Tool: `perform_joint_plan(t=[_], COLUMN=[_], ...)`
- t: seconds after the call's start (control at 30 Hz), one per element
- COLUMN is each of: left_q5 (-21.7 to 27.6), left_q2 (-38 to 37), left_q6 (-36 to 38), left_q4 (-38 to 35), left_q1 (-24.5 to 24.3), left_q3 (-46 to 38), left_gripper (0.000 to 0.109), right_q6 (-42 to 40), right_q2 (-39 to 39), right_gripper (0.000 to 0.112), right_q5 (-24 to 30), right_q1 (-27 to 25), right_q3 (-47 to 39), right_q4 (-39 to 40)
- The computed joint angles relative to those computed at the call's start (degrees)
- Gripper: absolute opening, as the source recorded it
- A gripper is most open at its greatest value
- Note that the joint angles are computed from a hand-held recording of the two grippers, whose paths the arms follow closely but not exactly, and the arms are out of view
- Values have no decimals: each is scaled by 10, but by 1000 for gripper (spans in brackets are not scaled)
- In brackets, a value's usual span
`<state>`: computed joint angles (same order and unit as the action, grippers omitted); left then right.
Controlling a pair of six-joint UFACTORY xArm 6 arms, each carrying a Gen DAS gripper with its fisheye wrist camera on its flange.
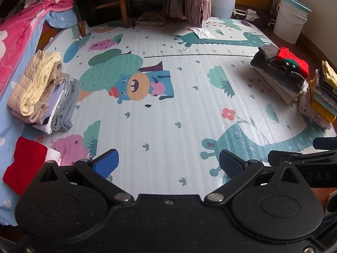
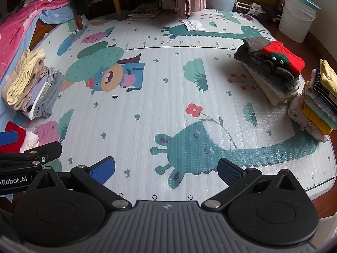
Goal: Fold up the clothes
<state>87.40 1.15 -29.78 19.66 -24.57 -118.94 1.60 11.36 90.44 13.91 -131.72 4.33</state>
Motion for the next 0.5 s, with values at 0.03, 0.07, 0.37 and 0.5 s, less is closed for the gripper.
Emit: perform_joint_plan(t=[0.03, 0.07, 0.37, 0.5], left_q5=[0, 0, -7, 2], left_q2=[0, 0, -2, 5], left_q6=[0, 0, 2, 0], left_q4=[-1, -2, -10, -12], left_q1=[1, 1, 9, 5], left_q3=[0, 0, 8, -7], left_gripper=[102, 102, 102, 102], right_q6=[0, 0, 0, -3], right_q2=[1, 1, 0, -2], right_gripper=[103, 103, 103, 103], right_q5=[0, 0, -5, -8], right_q1=[0, 0, 2, -3], right_q3=[-1, -2, 0, 6], right_q4=[0, -1, -5, 0])
